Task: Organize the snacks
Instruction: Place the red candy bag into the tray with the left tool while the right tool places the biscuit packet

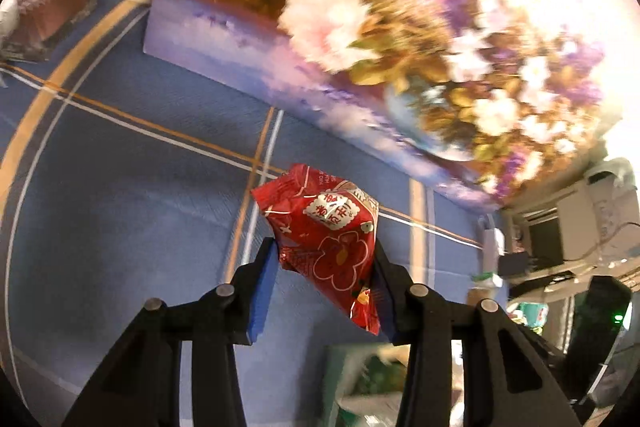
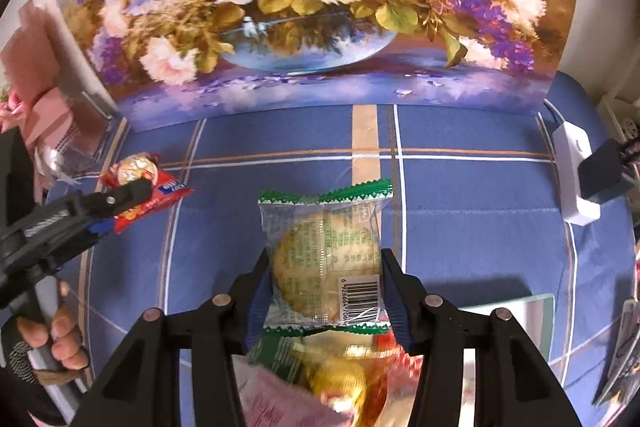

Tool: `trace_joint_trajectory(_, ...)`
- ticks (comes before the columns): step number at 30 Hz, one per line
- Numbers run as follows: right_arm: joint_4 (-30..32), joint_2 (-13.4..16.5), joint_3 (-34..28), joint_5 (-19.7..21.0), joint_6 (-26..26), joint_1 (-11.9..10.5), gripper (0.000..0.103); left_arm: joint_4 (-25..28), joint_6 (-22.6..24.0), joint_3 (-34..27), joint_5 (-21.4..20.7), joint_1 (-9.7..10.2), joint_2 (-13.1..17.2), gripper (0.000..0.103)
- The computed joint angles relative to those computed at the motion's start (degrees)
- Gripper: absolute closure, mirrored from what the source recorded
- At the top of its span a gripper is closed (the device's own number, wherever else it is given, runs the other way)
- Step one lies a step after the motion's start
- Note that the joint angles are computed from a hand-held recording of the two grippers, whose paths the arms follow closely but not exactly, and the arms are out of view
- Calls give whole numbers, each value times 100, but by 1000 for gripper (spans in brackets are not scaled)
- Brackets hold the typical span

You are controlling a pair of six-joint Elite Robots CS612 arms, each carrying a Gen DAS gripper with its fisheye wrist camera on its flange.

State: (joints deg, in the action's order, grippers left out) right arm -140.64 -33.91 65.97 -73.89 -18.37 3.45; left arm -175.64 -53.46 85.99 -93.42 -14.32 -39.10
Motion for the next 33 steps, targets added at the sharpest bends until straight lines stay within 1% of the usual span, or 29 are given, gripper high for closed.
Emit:
trace_joint_trajectory(6,-597,-499,826,-108,-279,-30,50,-592,-152,613,127,-273,-445,58)
trace_joint_trajectory(9,-871,-728,1218,-80,-317,-62,50,-861,-275,828,156,-393,-570,58)
trace_joint_trajectory(11,-1060,-898,1524,-43,-379,-94,50,-934,-273,980,292,-504,-680,58)
trace_joint_trajectory(15,-1385,-1124,1975,-13,-397,-149,50,-1078,-231,1265,506,-700,-867,57)
trace_joint_trajectory(18,-1538,-1249,2258,15,-371,-205,50,-1248,-266,1433,591,-841,-939,57)
trace_joint_trajectory(21,-1693,-1321,2504,26,-430,-262,50,-1303,-158,1569,686,-1005,-994,57)
trace_joint_trajectory(23,-1764,-1343,2679,-106,-468,-310,50,-1272,-64,1612,680,-1100,-1002,57)
trace_joint_trajectory(27,-1755,-1320,2864,-360,-551,-407,50,-1128,108,1618,555,-1275,-958,57)
trace_joint_trajectory(33,-1700,-1248,2937,-541,-365,-624,50,-740,315,1461,330,-1458,-842,57)
